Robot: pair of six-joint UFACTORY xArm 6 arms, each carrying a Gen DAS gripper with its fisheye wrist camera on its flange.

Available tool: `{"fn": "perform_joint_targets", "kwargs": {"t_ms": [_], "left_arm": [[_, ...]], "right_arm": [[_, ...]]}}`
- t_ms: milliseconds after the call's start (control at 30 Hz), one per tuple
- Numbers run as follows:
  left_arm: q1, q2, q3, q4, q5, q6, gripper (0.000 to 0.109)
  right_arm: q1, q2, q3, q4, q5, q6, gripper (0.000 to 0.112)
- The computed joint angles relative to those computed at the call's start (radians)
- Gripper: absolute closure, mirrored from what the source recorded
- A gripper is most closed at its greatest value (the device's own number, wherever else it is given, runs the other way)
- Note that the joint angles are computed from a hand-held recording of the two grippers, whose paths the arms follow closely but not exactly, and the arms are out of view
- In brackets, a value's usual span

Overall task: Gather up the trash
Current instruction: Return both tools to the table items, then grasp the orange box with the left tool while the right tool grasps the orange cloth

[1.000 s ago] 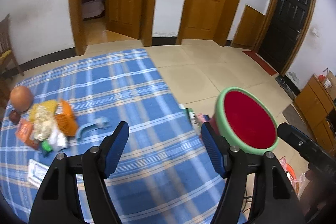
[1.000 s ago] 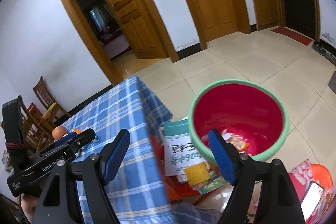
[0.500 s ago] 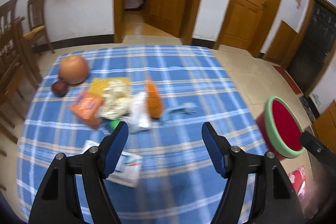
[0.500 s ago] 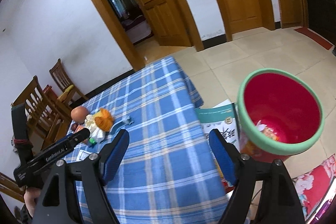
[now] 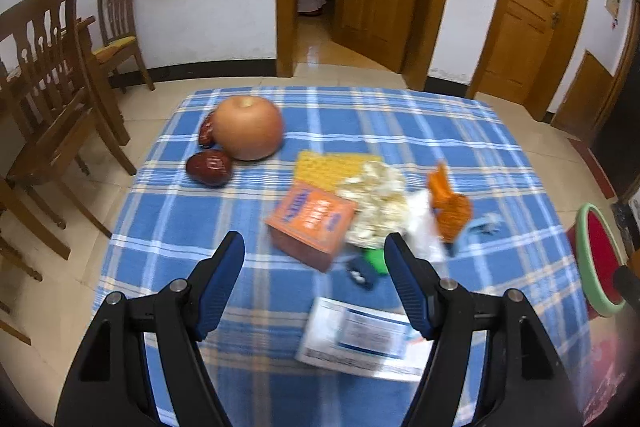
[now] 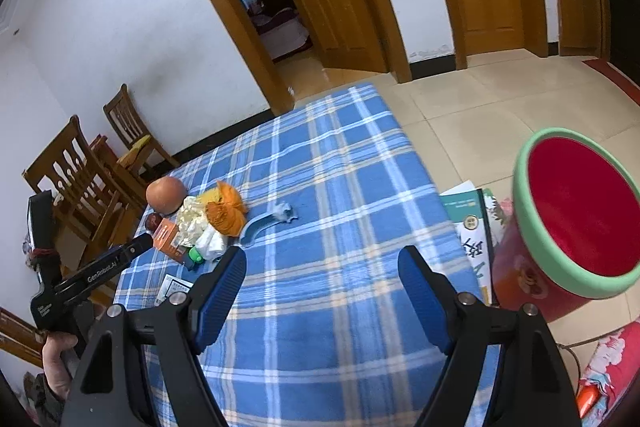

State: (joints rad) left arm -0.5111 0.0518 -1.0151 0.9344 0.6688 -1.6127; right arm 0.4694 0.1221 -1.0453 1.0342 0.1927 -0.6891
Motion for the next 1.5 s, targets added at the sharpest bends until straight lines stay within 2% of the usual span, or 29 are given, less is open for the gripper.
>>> {"fn": "perform_joint_targets", "kwargs": {"t_ms": [300,567,767,933,1067,1100,1167,1200,1333,1500], "left_arm": [[0.080,0.014,0.030,-0.001,-0.084,0.023,0.036],[0.110,0.045,0.037,0.017,-0.179,0.032,0.034],[0.123,0.081,0.024,0.025,-0.216,0.031,0.034],[0.121,0.090,0.013,0.070,-0.192,0.005,0.034],[0.125,0.091,0.015,0.100,-0.200,-0.015,0.035],[0.129,0.090,0.018,0.107,-0.210,-0.020,0.037],[0.138,0.092,0.022,0.121,-0.248,-0.027,0.056],[0.140,0.090,0.025,0.125,-0.257,-0.027,0.055],[0.139,0.084,0.031,0.142,-0.267,-0.034,0.056],[0.133,0.044,0.055,0.166,-0.259,-0.067,0.056]], "right_arm": [[0.054,0.108,-0.116,-0.094,0.017,0.053,0.032],[0.094,0.226,-0.253,-0.165,0.058,0.078,0.032],[0.114,0.326,-0.371,-0.225,0.106,0.110,0.033],[0.108,0.407,-0.472,-0.238,0.185,0.143,0.046],[0.107,0.438,-0.506,-0.248,0.196,0.159,0.063],[0.106,0.442,-0.511,-0.251,0.200,0.164,0.066],[0.103,0.451,-0.522,-0.239,0.212,0.152,0.075],[0.100,0.456,-0.529,-0.227,0.221,0.142,0.078],[0.105,0.453,-0.521,-0.192,0.206,0.100,0.084],[0.113,0.418,-0.486,-0.108,0.177,0.010,0.086]]}}
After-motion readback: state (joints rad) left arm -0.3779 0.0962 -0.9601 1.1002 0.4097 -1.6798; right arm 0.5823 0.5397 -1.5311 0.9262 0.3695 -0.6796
